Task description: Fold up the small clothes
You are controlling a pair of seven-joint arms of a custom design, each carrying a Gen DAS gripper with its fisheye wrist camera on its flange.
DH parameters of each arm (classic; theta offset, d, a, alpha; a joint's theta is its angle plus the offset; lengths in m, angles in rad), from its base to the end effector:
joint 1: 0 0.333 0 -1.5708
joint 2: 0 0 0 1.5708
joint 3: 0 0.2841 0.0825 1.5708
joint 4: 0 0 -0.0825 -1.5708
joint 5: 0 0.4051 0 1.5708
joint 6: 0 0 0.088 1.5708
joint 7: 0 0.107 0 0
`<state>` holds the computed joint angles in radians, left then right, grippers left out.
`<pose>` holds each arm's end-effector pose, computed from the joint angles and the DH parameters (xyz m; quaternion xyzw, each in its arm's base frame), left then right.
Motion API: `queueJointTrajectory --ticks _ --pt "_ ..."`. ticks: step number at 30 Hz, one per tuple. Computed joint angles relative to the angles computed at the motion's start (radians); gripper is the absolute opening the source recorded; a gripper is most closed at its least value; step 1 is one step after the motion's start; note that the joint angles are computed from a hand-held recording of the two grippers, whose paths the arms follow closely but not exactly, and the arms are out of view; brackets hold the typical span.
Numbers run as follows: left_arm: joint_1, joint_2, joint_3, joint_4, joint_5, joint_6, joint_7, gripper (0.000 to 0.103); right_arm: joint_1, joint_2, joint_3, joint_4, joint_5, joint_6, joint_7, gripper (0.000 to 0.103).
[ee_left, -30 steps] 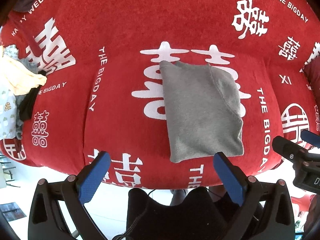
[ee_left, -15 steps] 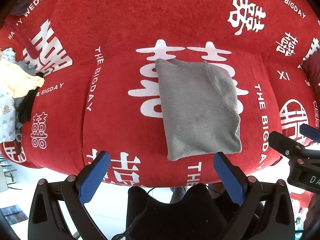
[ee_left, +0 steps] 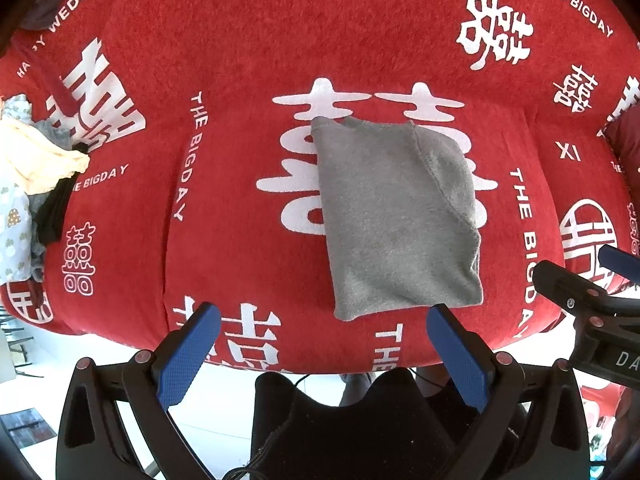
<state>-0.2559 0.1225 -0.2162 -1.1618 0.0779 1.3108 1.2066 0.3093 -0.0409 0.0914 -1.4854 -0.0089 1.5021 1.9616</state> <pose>0.5182 -0.2419 0.6955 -0.6762 0.7362 -0.0048 0.0280 0.5122 0.2171 0.6513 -0.7100 0.7036 -0.0167 0.0242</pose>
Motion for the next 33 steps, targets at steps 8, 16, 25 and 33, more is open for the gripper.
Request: queueJointTrajectory --ticks 8,16,25,33 --pt "-0.005 0.008 -0.001 0.013 0.003 -0.005 -0.003 0.103 0.002 0.001 0.001 0.001 -0.001 0.000 0.003 0.103" --pt "-0.005 0.001 -0.001 0.004 0.004 -0.004 -0.004 0.103 0.002 0.001 0.000 0.001 -0.002 0.000 0.001 0.103" --pt "-0.004 0.001 -0.001 0.004 0.003 -0.005 0.000 0.103 0.002 0.005 0.000 0.005 -0.005 0.001 -0.012 0.103" --pt "-0.004 -0.003 -0.001 -0.001 0.004 -0.002 0.001 0.103 0.003 0.005 0.001 0.006 -0.005 -0.001 -0.010 0.103"
